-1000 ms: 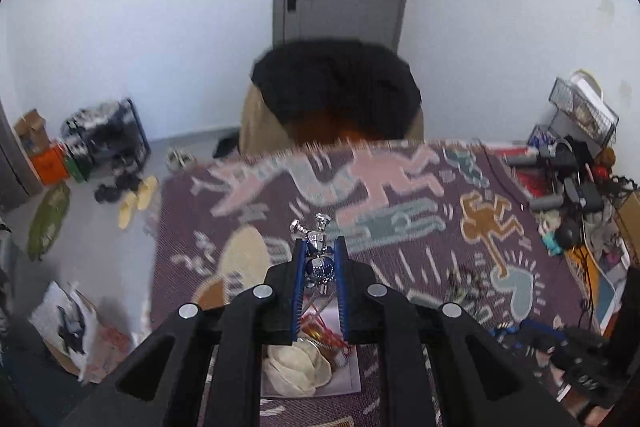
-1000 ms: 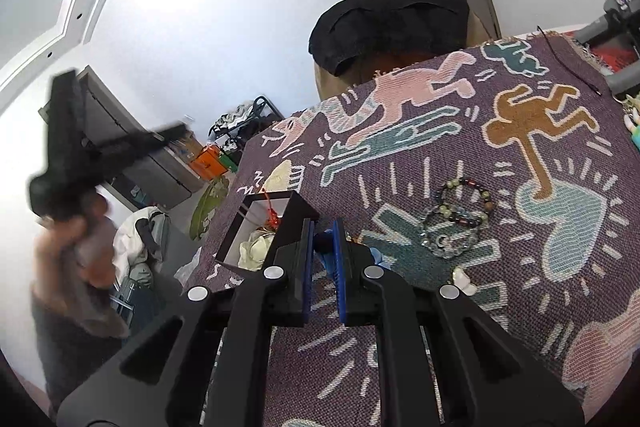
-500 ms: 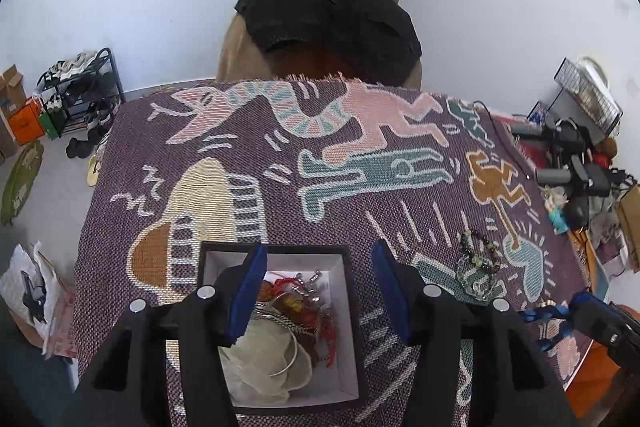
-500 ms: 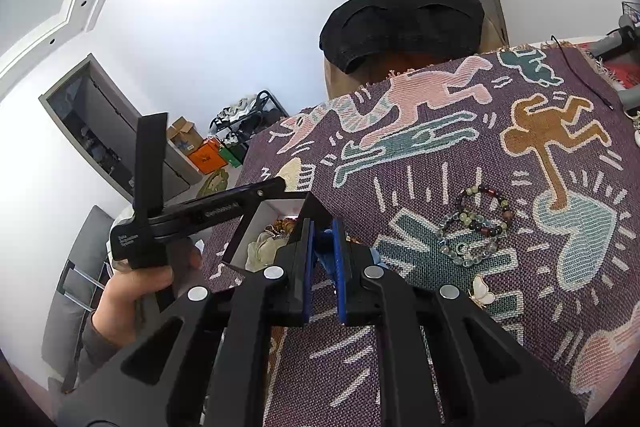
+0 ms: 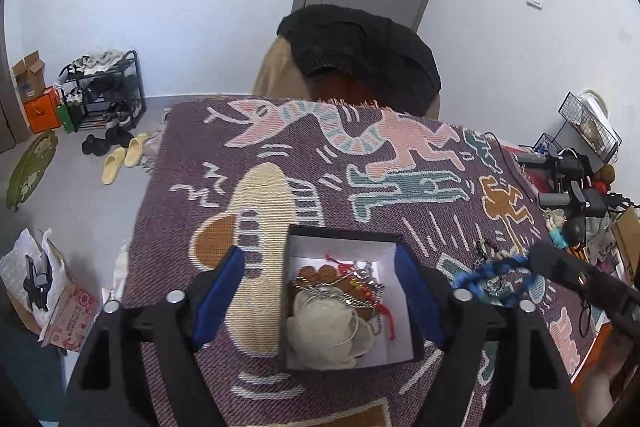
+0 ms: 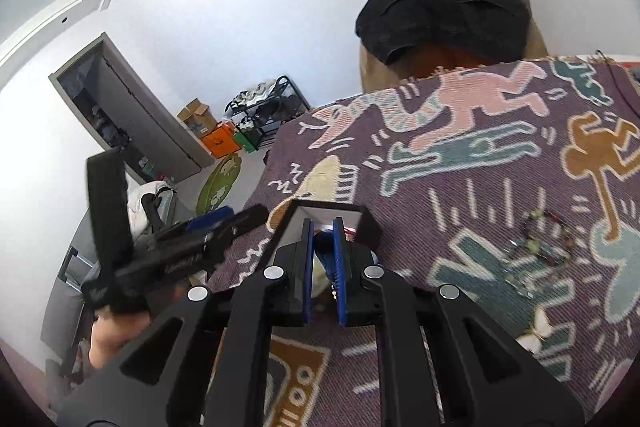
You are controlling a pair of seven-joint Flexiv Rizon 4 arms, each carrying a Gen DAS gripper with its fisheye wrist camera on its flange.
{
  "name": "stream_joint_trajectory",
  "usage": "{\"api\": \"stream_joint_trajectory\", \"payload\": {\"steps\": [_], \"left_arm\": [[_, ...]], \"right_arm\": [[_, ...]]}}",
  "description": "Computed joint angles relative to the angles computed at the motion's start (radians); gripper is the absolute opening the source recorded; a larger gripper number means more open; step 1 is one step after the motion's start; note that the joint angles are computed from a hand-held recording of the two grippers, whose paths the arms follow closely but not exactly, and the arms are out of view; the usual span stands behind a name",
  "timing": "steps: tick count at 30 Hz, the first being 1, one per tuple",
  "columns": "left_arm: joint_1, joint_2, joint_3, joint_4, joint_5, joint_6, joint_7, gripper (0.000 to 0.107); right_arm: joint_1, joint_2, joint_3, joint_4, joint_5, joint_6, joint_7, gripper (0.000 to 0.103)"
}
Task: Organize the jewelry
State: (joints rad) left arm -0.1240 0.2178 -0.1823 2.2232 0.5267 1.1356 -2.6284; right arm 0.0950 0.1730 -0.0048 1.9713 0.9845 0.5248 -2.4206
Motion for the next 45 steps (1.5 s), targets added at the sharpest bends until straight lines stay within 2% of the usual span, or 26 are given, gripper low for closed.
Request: {"api": "stream_joint_trajectory", "payload": {"steps": [5, 7, 9, 11, 18, 23, 28, 36, 40, 45], "left_arm": [[0.016, 0.061, -0.010, 0.039, 0.027, 0.002, -0.024, 0.095], [0.030, 0.082, -0.020, 0.051, 0.036, -0.008, -0.034, 0.095], [0.040, 0.098, -0.027, 0.060, 0.034, -0.022, -0.037, 0.095], [0.051, 0.112, -0.032, 0.069, 0.032, -0.030, -0.046, 0.095], [0.080, 0.128, -0.067, 0.070, 0.042, -0.016, -0.083, 0.095], [0.092, 0.095, -0.131, 0.007, 0.106, -0.046, -0.131, 0.095], [0.037, 0.009, -0.135, -0.071, 0.143, -0.052, -0.137, 0.095], [-0.063, -0.106, -0.138, -0.205, 0.217, -0.128, -0.177, 0.095], [-0.120, -0.173, -0.112, -0.256, 0.187, -0.135, -0.145, 0.095], [-0.193, -0.242, -0.088, -0.330, 0.202, -0.183, -0.125, 0.095]], "right_arm": [[0.034, -0.039, 0.030, -0.031, 0.013, 0.014, 0.030, 0.011], [0.047, -0.053, 0.051, -0.037, 0.007, 0.033, 0.028, 0.016], [0.058, -0.054, 0.082, -0.021, -0.036, 0.103, 0.057, 0.063], [0.055, -0.034, 0.070, -0.001, 0.011, 0.129, 0.019, 0.080], [0.025, -0.030, 0.022, 0.022, 0.011, 0.125, 0.017, 0.081], [-0.020, -0.044, -0.007, 0.029, 0.003, 0.104, 0.028, 0.082], [-0.069, -0.044, -0.037, 0.029, 0.020, 0.074, 0.006, 0.092], [-0.157, -0.083, -0.077, -0.002, 0.024, 0.011, 0.005, 0.094], [-0.199, -0.096, -0.084, -0.011, 0.025, -0.003, -0.004, 0.094], [-0.249, -0.127, -0.101, -0.034, 0.032, -0.037, -0.012, 0.094]]}}
